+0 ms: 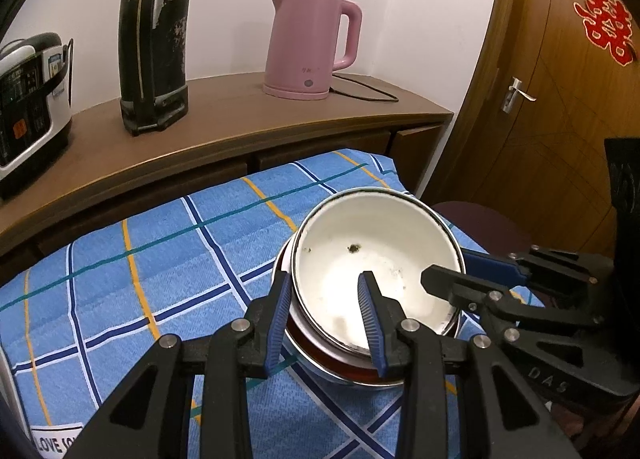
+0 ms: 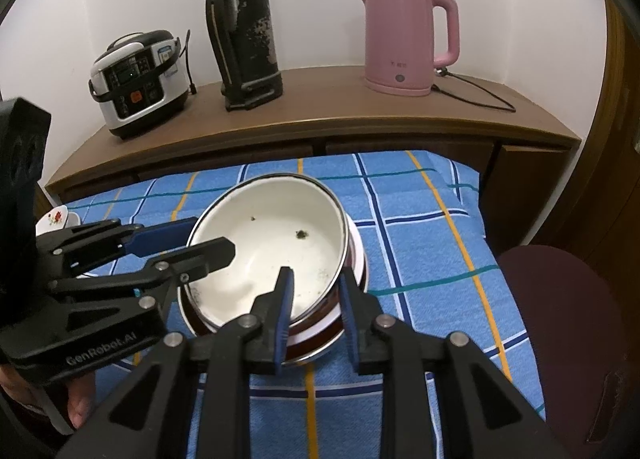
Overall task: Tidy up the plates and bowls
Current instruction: 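Lower the white enamel bowl into the pink bowl and open the right gripper, then grasp the rim of the nested bowl stack with the right gripper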
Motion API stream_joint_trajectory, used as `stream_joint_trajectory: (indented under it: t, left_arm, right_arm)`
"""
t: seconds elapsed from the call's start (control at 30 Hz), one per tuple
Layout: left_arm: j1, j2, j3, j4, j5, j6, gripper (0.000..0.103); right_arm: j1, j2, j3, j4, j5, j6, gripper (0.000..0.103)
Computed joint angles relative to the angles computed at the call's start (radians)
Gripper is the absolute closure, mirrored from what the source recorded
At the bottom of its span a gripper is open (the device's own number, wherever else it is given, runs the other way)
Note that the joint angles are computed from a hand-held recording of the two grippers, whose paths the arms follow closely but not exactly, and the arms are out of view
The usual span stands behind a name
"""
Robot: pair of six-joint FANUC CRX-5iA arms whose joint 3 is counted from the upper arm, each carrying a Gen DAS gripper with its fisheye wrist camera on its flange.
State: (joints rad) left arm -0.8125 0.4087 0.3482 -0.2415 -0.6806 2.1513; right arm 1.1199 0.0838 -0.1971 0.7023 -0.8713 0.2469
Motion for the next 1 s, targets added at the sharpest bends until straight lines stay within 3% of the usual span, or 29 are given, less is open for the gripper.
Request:
stream_joint_trajectory:
  t: [0.03, 0.1, 0.2, 0.27, 0.37, 0.57, 0.73, 0.83, 1.0]
  left_arm:
    - [0.003, -0.004, -0.01, 0.012, 0.012, -0.007, 0.065]
    - [0.003, -0.004, -0.008, 0.008, 0.011, -0.008, 0.065]
    - [-0.007, 0.0, 0.008, -0.029, -0.01, 0.009, 0.064]
    - [-0.02, 0.004, 0.029, -0.083, -0.037, 0.04, 0.052]
    - [-0.033, -0.009, 0.031, -0.153, -0.039, 0.09, 0.04]
    - [-0.033, -0.026, 0.018, -0.203, -0.026, 0.142, 0.033]
    - [-0.009, -0.033, -0.015, -0.156, -0.014, 0.155, 0.033]
    - [0.037, -0.048, -0.086, -0.015, 0.05, 0.102, 0.033]
    - [0.057, -0.045, -0.129, 0.112, 0.101, 0.017, 0.033]
  right_arm:
    - [0.003, 0.002, -0.001, 0.014, -0.007, -0.004, 0.063]
    - [0.008, 0.001, -0.008, 0.042, -0.013, -0.014, 0.056]
    - [0.007, -0.004, -0.015, 0.054, -0.01, -0.023, 0.055]
    - [0.005, -0.005, -0.017, 0.053, -0.01, -0.025, 0.054]
    - [0.003, -0.011, -0.027, 0.057, -0.009, -0.04, 0.054]
    - [-0.001, -0.029, -0.058, 0.083, 0.008, -0.096, 0.053]
    - [-0.011, -0.048, -0.095, 0.099, 0.027, -0.165, 0.052]
    - [-0.021, -0.053, -0.104, 0.068, 0.062, -0.165, 0.053]
    - [-0.031, -0.047, -0.105, 0.027, 0.114, -0.161, 0.052]
